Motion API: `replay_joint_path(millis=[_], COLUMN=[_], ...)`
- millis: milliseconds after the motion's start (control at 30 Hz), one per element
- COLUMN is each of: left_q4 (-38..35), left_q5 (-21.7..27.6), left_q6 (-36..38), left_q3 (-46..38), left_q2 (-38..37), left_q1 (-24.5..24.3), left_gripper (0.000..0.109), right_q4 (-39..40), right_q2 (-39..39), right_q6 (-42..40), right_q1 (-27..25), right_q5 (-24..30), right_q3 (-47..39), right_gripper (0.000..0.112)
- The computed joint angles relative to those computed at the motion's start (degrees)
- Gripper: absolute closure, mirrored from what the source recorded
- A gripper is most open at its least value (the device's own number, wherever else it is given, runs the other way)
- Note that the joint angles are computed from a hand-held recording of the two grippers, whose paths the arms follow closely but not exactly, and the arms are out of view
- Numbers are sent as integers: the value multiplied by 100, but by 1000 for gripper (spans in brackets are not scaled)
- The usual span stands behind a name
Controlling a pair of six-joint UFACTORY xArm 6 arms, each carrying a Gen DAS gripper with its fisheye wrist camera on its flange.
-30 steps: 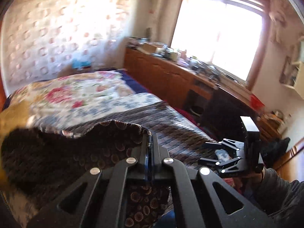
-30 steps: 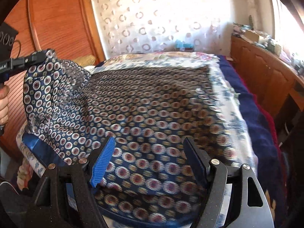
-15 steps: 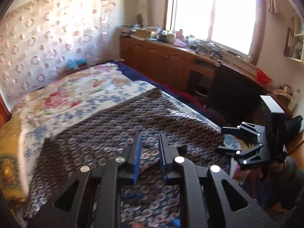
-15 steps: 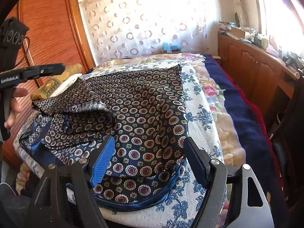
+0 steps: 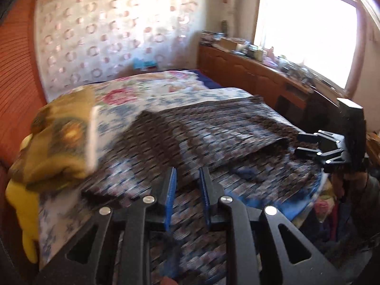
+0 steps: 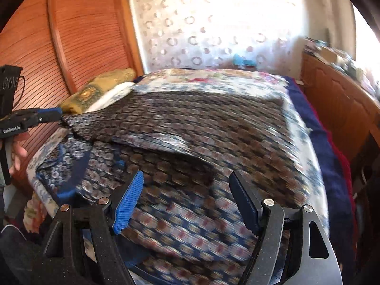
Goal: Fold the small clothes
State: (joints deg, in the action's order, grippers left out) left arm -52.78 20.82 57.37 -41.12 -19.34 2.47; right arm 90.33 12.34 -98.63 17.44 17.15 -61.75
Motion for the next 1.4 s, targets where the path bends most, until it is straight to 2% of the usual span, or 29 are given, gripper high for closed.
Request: replay_joint_path(millis=[67,200,400,633,667,800,900,1000,1033,1067,1133,1333,1400], left_q4=[-44,202,-365,-957,-1022,-1235,-1355,-1406,-1429,-1432,-1477,-1503,-1511], left_q5=[-5,-393,-471,-417,-386,-335,-301,-299,-307,-317,-333,-300,-288], left_q6=[25,-183,347,780,835,1015,1121,1179,1197,1190,1221,1250,1260], left_q3=[167,450,640,706,701,705,719,722,713,715,710,707,679], left_q2=[-126,-249,-382,-353,-343,-355,-374,-353,-327,-324,-295,-305,-282], left_q1=[221,419,692,1073,1136,1309,1406,1433,1431,1418,1403,1396,1383], left_gripper=[91,91,91,91,91,91,91,91,91,91,91,91,91], right_q4=[-244,-727,-1837,-3403,-3600,-4644,-5606,-6130,-6055,-5943,-5996,-4297,-4069], right_q2=[64,290,819,1580,1663,2088,2375,2494,2497,2495,2455,1863,1742], right_q6=[163,451,1430,2765,2908,3658,4383,4752,4671,4560,4516,3042,2960], right_q1=[189,626,1065,1427,1472,1668,1718,1717,1706,1691,1681,1449,1220], right_q5=[19,54,242,712,725,676,653,488,486,516,413,-79,-199], right_q3=[-121,-473,-1136,-2098,-2192,-2605,-2822,-2825,-2825,-2828,-2750,-2374,-2492], right_gripper=[36,36,36,37,40,43,51,64,72,87,110,112,112])
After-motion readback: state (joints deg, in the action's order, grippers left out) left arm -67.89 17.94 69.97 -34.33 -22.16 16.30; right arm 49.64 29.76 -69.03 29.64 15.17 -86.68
